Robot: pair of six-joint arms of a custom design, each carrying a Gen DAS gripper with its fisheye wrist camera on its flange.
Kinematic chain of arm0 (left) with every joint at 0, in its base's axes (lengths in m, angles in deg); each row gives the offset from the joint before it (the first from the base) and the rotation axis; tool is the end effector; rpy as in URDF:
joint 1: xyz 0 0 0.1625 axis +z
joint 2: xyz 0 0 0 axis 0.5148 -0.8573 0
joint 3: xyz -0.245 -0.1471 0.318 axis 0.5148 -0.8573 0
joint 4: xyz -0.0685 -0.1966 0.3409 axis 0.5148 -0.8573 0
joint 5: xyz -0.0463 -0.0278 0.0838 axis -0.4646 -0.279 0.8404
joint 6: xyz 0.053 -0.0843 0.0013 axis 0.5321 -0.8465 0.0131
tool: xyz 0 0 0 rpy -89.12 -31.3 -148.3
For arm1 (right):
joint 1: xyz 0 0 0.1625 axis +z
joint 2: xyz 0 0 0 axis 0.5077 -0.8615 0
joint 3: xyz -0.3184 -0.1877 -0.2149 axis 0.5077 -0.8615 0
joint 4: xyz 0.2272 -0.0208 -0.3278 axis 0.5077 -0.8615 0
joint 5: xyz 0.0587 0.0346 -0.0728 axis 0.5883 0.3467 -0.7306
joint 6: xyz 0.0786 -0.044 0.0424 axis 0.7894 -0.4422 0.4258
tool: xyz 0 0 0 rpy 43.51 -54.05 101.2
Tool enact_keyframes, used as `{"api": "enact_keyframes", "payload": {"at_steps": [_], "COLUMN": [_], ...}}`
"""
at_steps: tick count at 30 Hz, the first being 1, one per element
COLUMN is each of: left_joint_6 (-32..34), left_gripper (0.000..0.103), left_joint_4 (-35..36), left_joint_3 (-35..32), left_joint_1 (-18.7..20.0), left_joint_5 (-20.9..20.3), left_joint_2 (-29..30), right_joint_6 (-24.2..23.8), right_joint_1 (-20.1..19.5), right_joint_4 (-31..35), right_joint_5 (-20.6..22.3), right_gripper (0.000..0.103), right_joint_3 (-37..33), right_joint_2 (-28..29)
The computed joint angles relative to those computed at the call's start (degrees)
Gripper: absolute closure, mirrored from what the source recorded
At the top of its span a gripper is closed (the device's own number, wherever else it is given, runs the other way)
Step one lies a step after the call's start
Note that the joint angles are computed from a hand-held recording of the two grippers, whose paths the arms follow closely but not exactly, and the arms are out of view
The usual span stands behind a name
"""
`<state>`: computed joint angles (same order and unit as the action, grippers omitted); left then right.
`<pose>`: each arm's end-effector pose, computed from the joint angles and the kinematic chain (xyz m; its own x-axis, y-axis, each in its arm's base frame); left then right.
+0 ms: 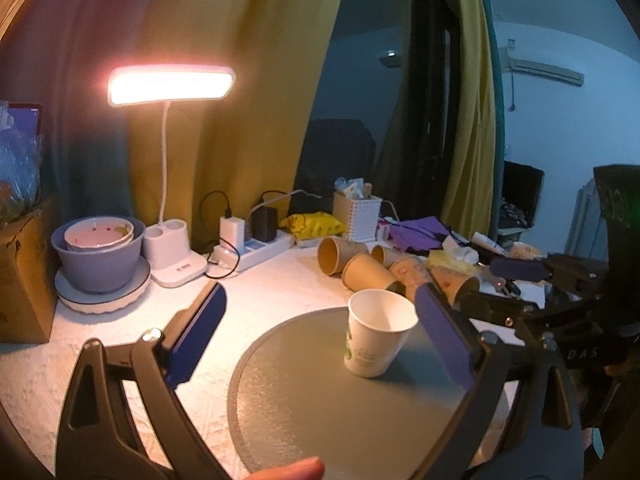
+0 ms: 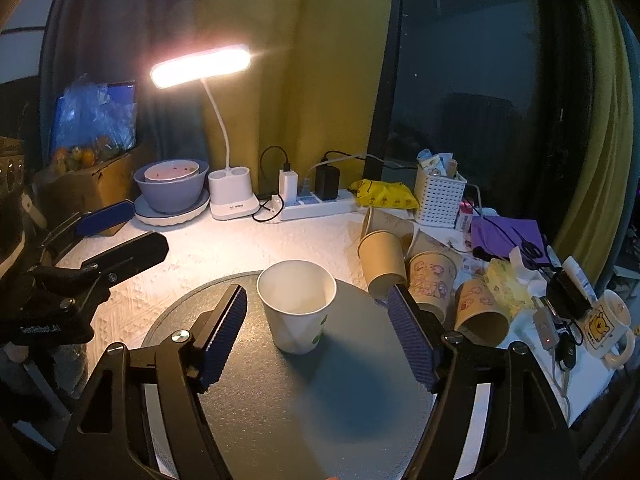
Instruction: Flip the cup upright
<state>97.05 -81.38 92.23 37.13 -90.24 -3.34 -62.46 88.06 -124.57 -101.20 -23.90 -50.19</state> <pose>-0.1545 -0.7474 0.3549 -0.6522 0.6274 -0.4254 0.7100 0.3090 -0.6328 0.4167 -0.6453 0.1051 -0.6219 0.0379 0.7822 -0.6795 0.4705 -0.5630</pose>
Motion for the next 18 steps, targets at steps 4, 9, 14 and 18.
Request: {"api": "enact_keyframes", "payload": {"at_steps": [4,9,14,18], "left_joint_6": [-0.38,-0.21,-0.29,-0.22], "left_gripper": [0.007,0.007,0.007,0.007], "left_joint_4": [0.84,1.49,1.57,1.53], "left_joint_3": [-0.07,0.18,0.27,0.25], "left_joint_1": [0.09,0.02,-0.02,-0.01], "left_joint_5": [-0.45,-0.74,-0.72,-0.73], "left_joint_2": [-0.06,-0.22,-0.28,-0.28], "right_joint_6": [0.40,0.54,0.56,0.69], "right_joint_1": [-0.17,-0.28,-0.27,-0.32], "right_joint_4": [0.38,0.26,0.39,0.45], "right_joint_5": [0.07,0.14,0.17,0.21], "right_gripper": [0.027,0.027,0.027,0.027], "right_joint_3": [-0.12,0.28,0.31,0.52], "right_joint_2": [0.07,-0.16,-0.21,-0.32]}}
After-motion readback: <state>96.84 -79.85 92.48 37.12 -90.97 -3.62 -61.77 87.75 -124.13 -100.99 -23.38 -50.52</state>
